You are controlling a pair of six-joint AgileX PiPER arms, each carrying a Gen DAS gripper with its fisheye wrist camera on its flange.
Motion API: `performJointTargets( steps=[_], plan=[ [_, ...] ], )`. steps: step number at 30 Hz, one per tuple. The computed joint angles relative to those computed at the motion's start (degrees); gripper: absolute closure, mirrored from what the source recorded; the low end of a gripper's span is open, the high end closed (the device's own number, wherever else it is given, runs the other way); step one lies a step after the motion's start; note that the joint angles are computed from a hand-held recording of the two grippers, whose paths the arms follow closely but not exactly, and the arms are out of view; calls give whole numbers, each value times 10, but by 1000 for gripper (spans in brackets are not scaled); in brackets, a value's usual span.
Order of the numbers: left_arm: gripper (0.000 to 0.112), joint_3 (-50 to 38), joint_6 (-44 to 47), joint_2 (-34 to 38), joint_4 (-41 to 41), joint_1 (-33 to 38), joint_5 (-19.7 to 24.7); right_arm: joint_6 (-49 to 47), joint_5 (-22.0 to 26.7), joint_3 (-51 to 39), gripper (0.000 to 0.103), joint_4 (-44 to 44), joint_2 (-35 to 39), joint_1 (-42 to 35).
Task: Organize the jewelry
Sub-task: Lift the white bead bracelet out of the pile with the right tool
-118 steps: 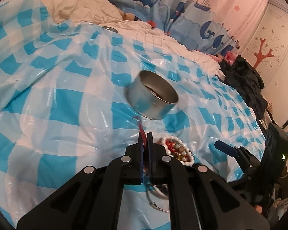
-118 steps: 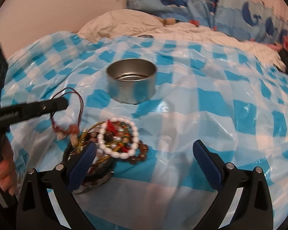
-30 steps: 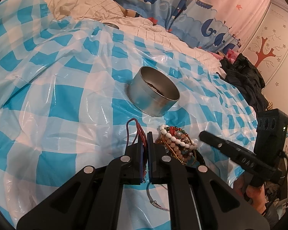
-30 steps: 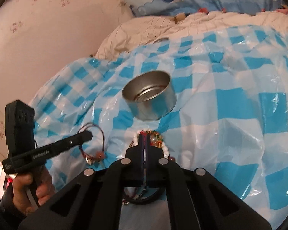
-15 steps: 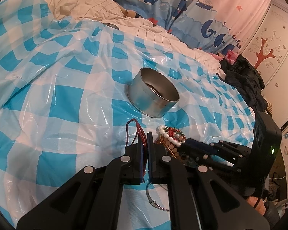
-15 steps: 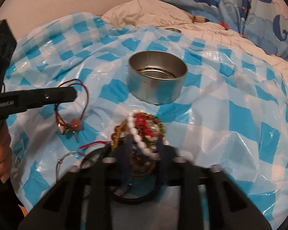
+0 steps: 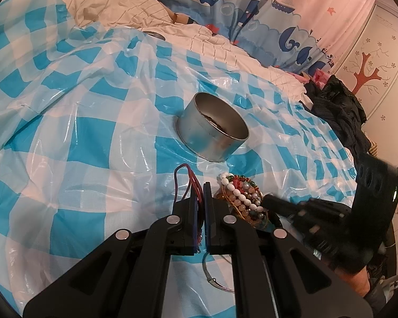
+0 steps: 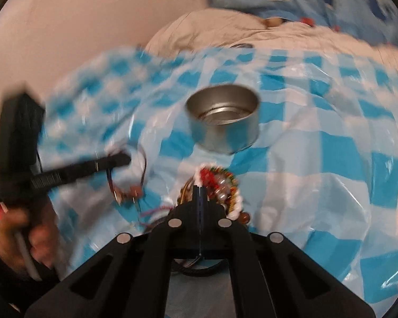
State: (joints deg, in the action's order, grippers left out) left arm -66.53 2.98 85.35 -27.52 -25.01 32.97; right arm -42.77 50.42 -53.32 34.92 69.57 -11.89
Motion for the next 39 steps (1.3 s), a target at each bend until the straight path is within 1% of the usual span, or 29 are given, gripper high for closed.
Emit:
performJointTargets(
  steps=[1, 3, 5, 8, 9, 10, 11, 12, 13, 14, 17, 20, 21, 23, 25, 26, 27, 28, 29, 30, 31, 32, 36, 38, 39],
  plan=[
    [109, 0, 3, 0, -2, 2, 1, 27, -22, 1, 102, -52, -1, 37],
    [109, 0, 1, -1, -1, 1, 0, 55, -34, -1, 102, -106, 5, 64],
    [109, 1, 0, -1, -2, 0, -1, 54, -35, -4, 102, -125, 12, 65],
    [109, 1, -1, 0, -3, -2, -3, 34, -24, -13, 102, -131, 17, 57],
    [109, 1, -1, 0, -3, -2, -3, 21, -13, -16, 102, -124, 18, 50],
    [109, 1, -2, 0, -2, -2, -3, 10, -6, -17, 86, -115, 18, 43],
    [109, 1, -2, 0, -2, -2, -3, -13, -3, -11, 59, -94, 9, 33],
    [109, 0, -2, 0, -3, -2, -2, -14, -13, -4, 35, -93, -5, 35],
    [109, 0, -4, 0, -1, -4, -3, -22, -23, 3, 33, -89, -18, 37],
    [109, 0, -5, 0, 0, -5, -3, -39, -30, 8, 33, -80, -30, 37],
    [109, 0, -10, 1, 4, -10, -4, -29, -42, 6, 34, -87, -32, 36],
    [109, 1, -13, 1, 6, -10, -6, -20, -48, 0, 52, -102, -21, 27],
    [109, 1, -16, 1, 8, -12, -6, -23, -46, -2, 54, -101, -18, 24],
    [109, 0, -9, 1, 3, -9, -4, -29, -40, -7, 62, -103, -9, 22],
    [109, 1, -9, 1, 3, -9, -4, -28, -45, -3, 66, -109, -6, 29],
    [109, 1, -8, 1, 2, -9, -4, -8, -54, -2, 73, -135, -1, 45],
    [109, 1, -9, 1, 3, -9, -5, 0, -57, -2, 76, -148, 4, 52],
    [109, 1, -9, 1, 3, -9, -4, 11, -67, 3, 77, -162, 6, 59],
    [109, 1, -9, 1, 3, -8, -4, 20, -75, 7, 82, -174, 6, 62],
    [109, 1, -9, 1, 3, -8, -4, 24, -80, 8, 85, -178, 6, 62],
    [109, 1, -10, 1, 4, -9, -5, 12, -74, 5, 88, -160, 4, 52],
    [109, 1, -8, 1, 2, -8, -4, 3, -70, 4, 95, -145, 3, 44],
    [109, 3, -2, 0, -3, -7, -7, -76, -5, -22, 95, -4, 12, -44],
    [109, 7, 9, -3, -14, -4, -13, -115, 57, -41, 95, 84, 27, -109],
    [109, 10, 23, -6, -27, -1, -16, -121, 79, -49, 95, 111, 33, -129]
  ],
)
